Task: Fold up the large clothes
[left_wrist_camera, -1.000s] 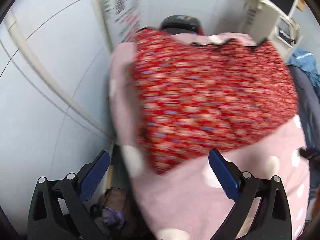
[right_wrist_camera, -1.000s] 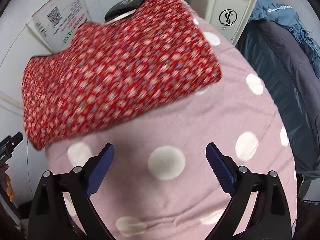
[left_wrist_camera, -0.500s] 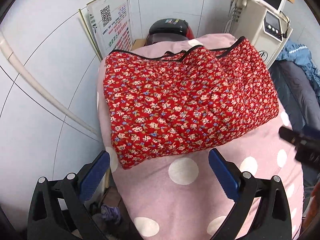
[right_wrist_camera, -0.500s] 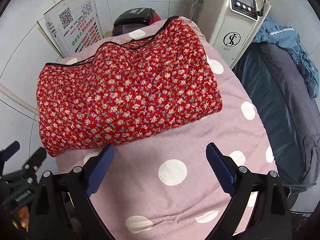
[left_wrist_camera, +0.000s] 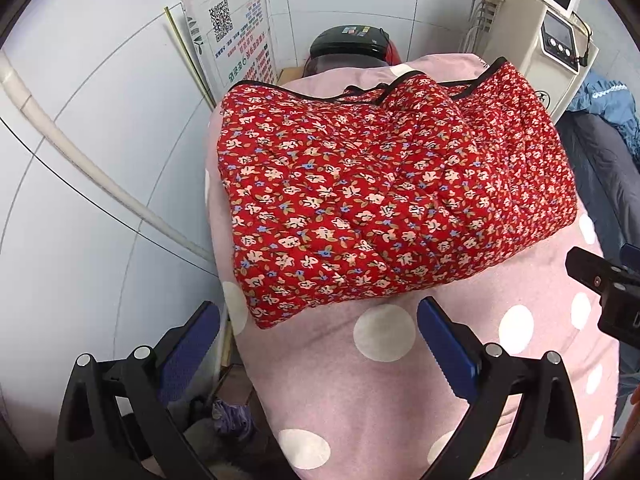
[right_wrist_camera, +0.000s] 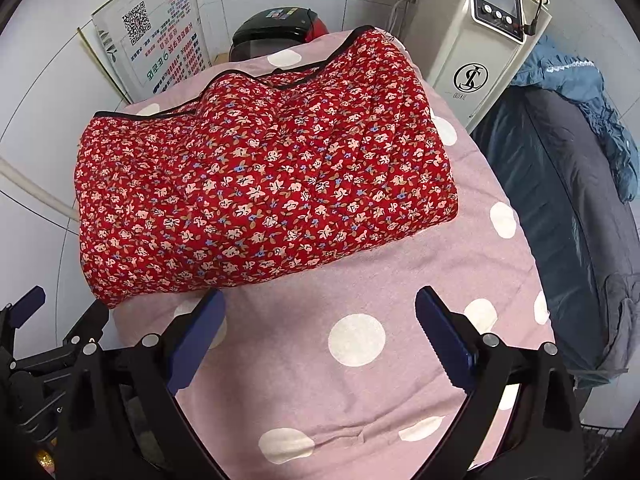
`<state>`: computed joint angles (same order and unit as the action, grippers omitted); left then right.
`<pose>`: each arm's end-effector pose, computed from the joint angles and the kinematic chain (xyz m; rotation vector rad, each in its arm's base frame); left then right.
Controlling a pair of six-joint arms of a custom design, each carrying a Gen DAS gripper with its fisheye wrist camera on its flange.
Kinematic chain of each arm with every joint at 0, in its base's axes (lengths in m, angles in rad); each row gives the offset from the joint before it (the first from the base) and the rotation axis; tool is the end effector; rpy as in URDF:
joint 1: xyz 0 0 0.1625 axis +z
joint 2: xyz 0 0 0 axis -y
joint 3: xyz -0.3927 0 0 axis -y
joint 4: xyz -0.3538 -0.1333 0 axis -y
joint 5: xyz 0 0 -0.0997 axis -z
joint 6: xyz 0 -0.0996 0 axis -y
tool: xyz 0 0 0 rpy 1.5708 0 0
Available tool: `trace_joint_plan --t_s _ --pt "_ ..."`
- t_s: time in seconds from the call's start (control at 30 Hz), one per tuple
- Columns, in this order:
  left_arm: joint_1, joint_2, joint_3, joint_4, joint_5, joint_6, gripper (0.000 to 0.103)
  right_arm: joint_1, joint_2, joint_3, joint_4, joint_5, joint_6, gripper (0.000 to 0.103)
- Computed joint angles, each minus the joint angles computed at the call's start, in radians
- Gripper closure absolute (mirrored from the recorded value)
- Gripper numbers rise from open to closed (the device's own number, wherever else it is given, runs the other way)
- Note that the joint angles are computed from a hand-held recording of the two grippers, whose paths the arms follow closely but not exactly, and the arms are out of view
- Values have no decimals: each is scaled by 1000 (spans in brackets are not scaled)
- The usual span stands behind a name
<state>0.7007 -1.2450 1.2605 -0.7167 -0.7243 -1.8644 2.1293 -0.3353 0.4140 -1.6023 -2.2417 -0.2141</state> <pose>-0.2431 -0.4770 0.4103 -0.5988 1.9998 -0.7096 0.4948 -0.6571 0.1813 0.9500 -2.2816 0.0902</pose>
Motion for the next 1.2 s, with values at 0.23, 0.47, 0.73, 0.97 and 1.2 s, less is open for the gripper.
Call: trace_joint_plan --t_s 0.23,0.47,0.73,0.97,1.2 --pt "-1 4 -2 19 1 -9 6 -2 -2 0 14 8 14 8" --pt "-1 11 -15 48 0 -19 6 -3 -7 9 2 19 9 8" --pt "-4 9 -14 56 -7 -30 6 -1 -1 2 2 19 1 8" --pt "-5 10 -13 62 -9 -35 6 -1 -1 0 -1 20 0 8" --pt "-5 12 -15 70 -9 -38 6 0 2 -3 -1 17 -9 8"
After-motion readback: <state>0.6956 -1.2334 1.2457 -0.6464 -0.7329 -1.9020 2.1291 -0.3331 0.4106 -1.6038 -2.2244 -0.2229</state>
